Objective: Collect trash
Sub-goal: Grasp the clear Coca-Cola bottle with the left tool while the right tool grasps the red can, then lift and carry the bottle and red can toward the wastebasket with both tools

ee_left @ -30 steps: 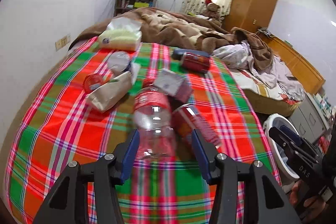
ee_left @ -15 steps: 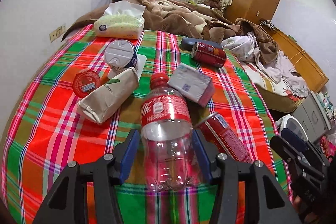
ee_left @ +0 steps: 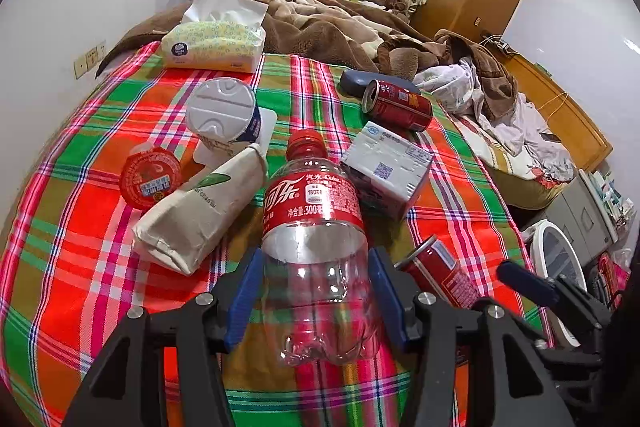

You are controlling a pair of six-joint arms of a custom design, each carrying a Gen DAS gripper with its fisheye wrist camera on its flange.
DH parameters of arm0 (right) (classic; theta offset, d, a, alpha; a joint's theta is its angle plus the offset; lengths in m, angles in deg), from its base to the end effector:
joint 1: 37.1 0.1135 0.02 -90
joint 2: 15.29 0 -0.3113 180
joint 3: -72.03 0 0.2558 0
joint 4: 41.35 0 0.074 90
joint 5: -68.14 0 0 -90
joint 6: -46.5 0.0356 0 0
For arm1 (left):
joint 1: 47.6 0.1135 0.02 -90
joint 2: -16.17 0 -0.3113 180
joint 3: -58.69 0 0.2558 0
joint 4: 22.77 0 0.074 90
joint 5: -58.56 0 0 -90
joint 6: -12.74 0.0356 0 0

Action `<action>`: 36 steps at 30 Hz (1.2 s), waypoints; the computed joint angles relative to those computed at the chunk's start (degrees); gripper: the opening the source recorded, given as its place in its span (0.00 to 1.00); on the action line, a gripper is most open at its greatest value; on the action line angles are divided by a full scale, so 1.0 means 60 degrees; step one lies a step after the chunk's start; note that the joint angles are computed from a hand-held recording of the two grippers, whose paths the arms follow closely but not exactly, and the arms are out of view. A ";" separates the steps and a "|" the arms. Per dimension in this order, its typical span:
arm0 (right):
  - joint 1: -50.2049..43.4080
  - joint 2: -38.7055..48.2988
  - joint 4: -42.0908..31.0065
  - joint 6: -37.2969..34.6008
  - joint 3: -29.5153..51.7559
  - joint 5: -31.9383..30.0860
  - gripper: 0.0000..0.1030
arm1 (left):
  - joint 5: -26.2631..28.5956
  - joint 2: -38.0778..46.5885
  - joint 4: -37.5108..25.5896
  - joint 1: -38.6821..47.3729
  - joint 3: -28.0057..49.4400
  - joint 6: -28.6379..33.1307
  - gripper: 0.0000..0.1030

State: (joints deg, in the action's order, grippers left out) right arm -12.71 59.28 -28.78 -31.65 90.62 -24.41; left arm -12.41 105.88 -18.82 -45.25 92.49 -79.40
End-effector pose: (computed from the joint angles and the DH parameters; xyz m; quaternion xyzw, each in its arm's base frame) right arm 0.1450 0.0675 0.1263 -0.1090 0.9118 0.1424 0.3694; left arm 0.2284 -0.0022 0.1282 0.0173 0.9338 -0.1557 0.3217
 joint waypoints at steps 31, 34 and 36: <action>-0.1513 0.2304 0.0563 -0.0387 0.0820 -0.0654 0.53 | -0.1459 0.1907 -0.0760 -0.1186 0.1950 0.0131 0.63; -0.1637 0.2339 0.0630 -0.0424 0.0814 -0.0633 0.53 | -0.1337 0.1961 -0.0555 -0.1115 0.1905 -0.0134 0.62; -0.1762 0.2351 0.0683 -0.0489 0.0778 -0.0740 0.53 | -0.1260 0.1874 -0.0410 -0.1092 0.1791 -0.0177 0.61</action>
State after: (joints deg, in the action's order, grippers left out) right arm -23.29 73.39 -24.68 -34.58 95.29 -28.85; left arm -19.96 117.13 -21.28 -51.80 103.23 -80.46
